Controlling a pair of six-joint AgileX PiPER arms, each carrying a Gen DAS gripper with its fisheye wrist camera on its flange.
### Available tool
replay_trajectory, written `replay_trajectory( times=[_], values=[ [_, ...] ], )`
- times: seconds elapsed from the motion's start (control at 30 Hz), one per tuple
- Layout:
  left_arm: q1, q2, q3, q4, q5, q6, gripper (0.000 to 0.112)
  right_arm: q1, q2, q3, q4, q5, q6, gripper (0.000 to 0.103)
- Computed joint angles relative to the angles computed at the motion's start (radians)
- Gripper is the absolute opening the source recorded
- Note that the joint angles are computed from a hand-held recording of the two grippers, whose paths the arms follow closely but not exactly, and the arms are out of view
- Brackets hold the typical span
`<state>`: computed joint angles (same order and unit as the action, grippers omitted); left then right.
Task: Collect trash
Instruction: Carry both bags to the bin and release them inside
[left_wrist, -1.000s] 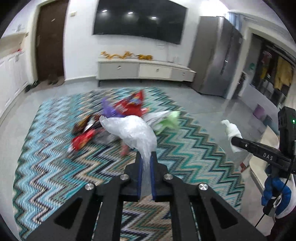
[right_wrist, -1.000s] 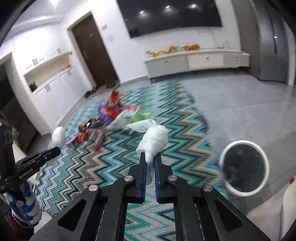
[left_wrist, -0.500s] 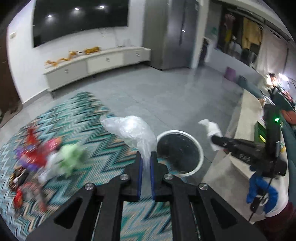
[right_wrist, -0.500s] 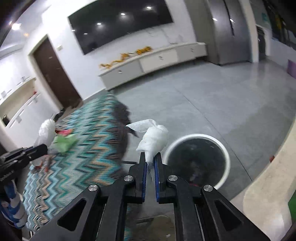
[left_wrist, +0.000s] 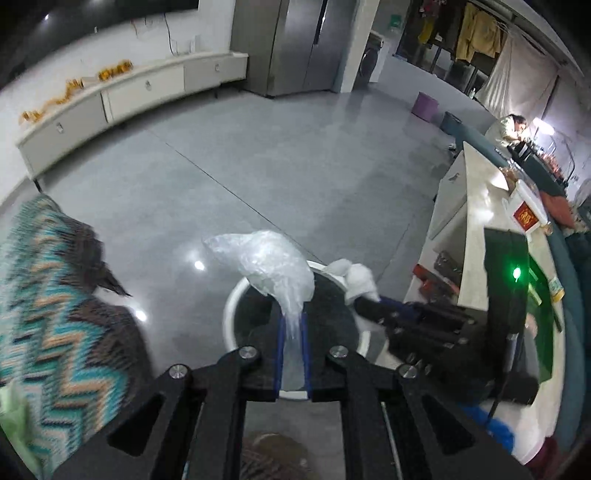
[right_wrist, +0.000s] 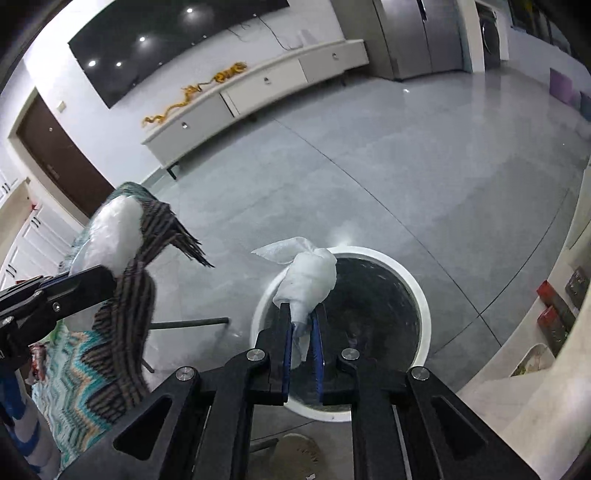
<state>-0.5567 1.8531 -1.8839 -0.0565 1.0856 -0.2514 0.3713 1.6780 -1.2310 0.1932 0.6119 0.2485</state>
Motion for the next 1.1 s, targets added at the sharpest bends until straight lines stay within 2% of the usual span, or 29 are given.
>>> replay_trajectory(
  times=[0.07, 0.13, 0.2, 0.5, 0.93, 1.1],
  values=[
    [0.022, 0.044, -0.031, -0.052, 0.002, 0.015, 0.009, -0.009, 0.025, -0.011, 0.003, 0.004, -0.008, 0.026],
    [0.040, 0.083, -0.062, -0.090, 0.010, 0.029, 0.009, -0.017, 0.043, -0.019, -0.010, 0.004, 0.000, 0.035],
    [0.051, 0.111, -0.084, -0.115, 0.021, 0.035, 0.009, -0.032, 0.050, -0.014, 0.000, -0.001, -0.013, 0.038],
    [0.050, 0.169, -0.142, -0.132, 0.053, 0.045, 0.010, -0.028, -0.020, 0.058, -0.053, -0.008, 0.057, 0.040],
    [0.066, 0.260, -0.226, -0.216, 0.096, 0.048, 0.010, -0.025, -0.305, 0.164, -0.212, 0.040, 0.227, 0.041],
    [0.080, 0.280, -0.240, -0.248, 0.107, 0.057, 0.010, -0.015, -0.375, 0.181, -0.259, 0.062, 0.275, 0.042]
  ],
)
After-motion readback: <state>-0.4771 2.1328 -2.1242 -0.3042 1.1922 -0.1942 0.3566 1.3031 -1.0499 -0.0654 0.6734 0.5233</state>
